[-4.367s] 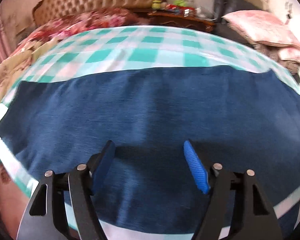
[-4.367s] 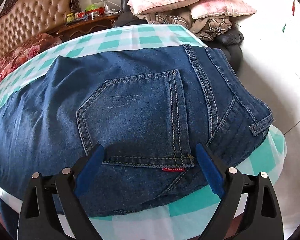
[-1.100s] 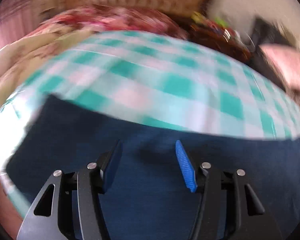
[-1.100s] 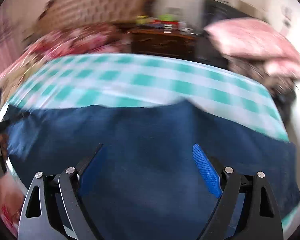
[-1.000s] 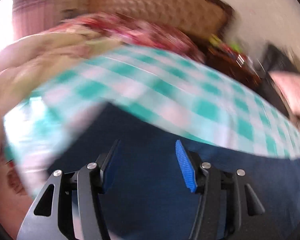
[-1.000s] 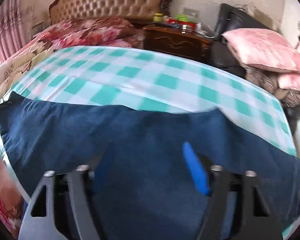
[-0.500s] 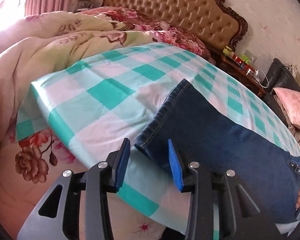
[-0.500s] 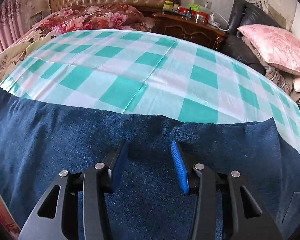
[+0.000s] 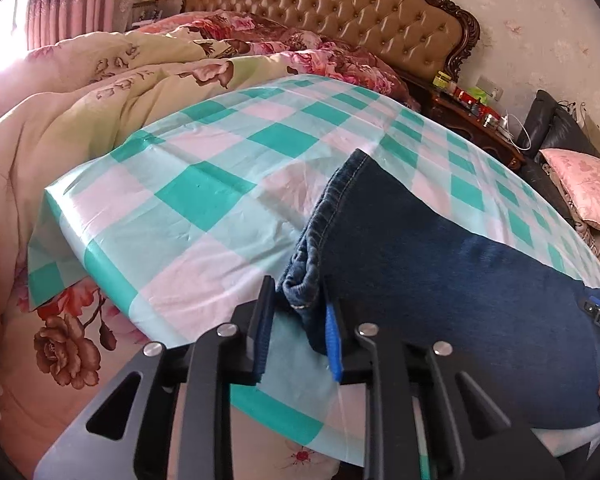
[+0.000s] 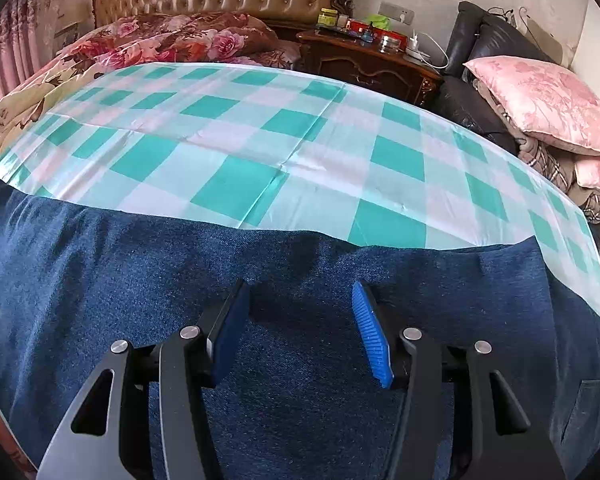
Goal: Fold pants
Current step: 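Grasp the leg hem of the jeans with the left tool and lift it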
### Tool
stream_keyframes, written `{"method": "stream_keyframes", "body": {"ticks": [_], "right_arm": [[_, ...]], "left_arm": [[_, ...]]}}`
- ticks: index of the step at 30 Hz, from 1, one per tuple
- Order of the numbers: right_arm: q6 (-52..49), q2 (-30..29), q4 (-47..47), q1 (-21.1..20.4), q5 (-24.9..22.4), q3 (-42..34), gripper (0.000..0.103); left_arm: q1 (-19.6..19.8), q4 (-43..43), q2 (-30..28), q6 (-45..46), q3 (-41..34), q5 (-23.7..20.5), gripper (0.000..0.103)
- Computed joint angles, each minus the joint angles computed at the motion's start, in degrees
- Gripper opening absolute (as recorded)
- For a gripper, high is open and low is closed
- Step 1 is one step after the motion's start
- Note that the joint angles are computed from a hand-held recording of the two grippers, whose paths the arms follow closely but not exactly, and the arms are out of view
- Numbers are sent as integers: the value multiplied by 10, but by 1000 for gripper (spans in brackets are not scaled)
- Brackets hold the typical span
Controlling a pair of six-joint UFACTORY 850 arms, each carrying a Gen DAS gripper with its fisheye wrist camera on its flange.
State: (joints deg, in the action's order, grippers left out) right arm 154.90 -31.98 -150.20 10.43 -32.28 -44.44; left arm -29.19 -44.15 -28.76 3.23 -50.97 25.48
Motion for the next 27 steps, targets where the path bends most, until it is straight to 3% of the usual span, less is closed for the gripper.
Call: {"method": "stream_keyframes", "body": {"ticks": [6, 12, 17, 21, 27], "right_arm": [[27, 19, -30, 21, -3, 14, 51], [51, 32, -52, 58, 0, 16, 50], [40, 12, -37, 90, 17, -8, 31], [-29, -21, 36, 108, 38, -41, 12], [-60, -37, 67, 120, 8, -44, 11]], "left_arm": [[13, 107, 12, -116, 17, 6, 21], [12, 122, 21, -132, 23, 15, 21], [11, 134, 31, -144, 29, 22, 21], [10, 136, 39, -142, 30, 24, 21], [4, 119, 49, -119, 32, 29, 21]]}}
